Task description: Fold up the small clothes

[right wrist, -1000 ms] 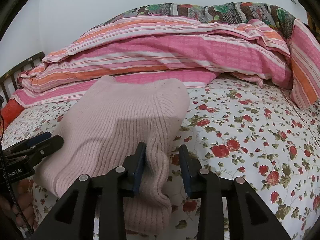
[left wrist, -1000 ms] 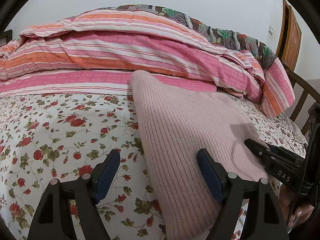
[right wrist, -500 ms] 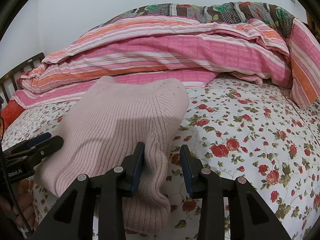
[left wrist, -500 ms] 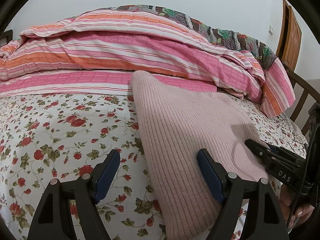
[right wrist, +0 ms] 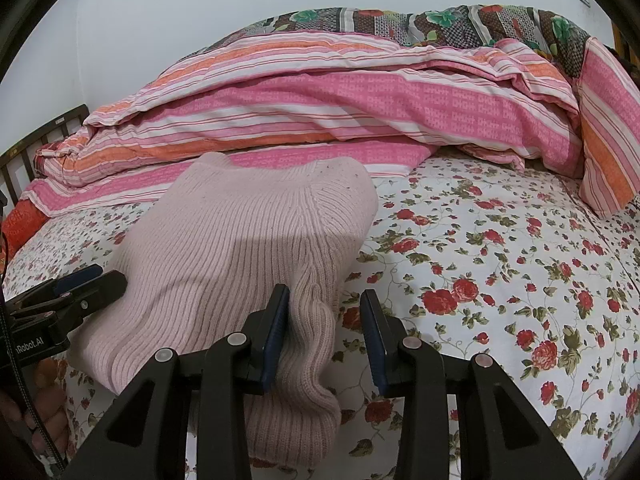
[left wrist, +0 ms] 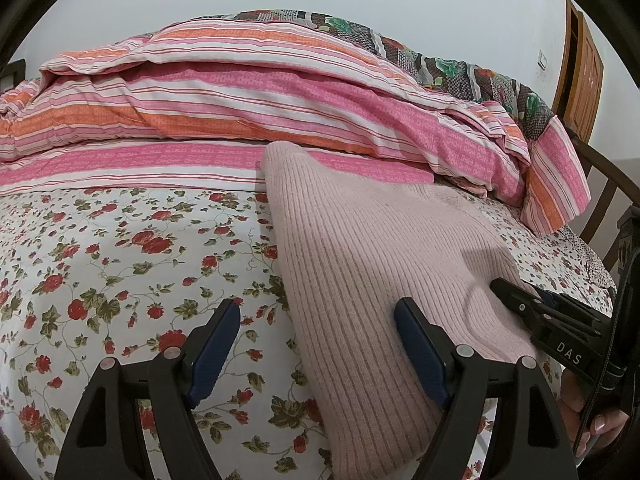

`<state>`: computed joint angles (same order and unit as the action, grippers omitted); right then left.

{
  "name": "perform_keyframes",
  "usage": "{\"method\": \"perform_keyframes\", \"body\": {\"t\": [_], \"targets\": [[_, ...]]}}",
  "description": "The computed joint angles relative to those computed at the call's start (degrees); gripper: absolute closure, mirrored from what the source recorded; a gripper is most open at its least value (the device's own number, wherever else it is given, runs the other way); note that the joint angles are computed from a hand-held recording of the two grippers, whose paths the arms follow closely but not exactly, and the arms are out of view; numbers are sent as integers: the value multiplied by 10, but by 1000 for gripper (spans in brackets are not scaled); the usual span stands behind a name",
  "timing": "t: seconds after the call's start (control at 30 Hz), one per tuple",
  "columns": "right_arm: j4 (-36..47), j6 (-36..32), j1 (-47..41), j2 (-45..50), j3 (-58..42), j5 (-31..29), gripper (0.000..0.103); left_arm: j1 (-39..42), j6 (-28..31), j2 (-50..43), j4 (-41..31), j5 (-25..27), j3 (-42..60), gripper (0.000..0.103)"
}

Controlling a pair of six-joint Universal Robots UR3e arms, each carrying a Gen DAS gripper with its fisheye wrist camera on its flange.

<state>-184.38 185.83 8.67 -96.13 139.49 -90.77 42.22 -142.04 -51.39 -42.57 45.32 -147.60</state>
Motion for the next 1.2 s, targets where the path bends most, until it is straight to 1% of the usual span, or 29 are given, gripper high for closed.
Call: {"method": "perform_keyframes", "body": {"t": [1.1, 1.2], "targets": [[-2, 0, 1, 2, 0, -1, 68, 0, -1, 2, 0, 0, -1, 23], [-4, 0, 1, 2, 1, -1, 68, 5, 6, 7, -13, -7, -1, 23]]}}
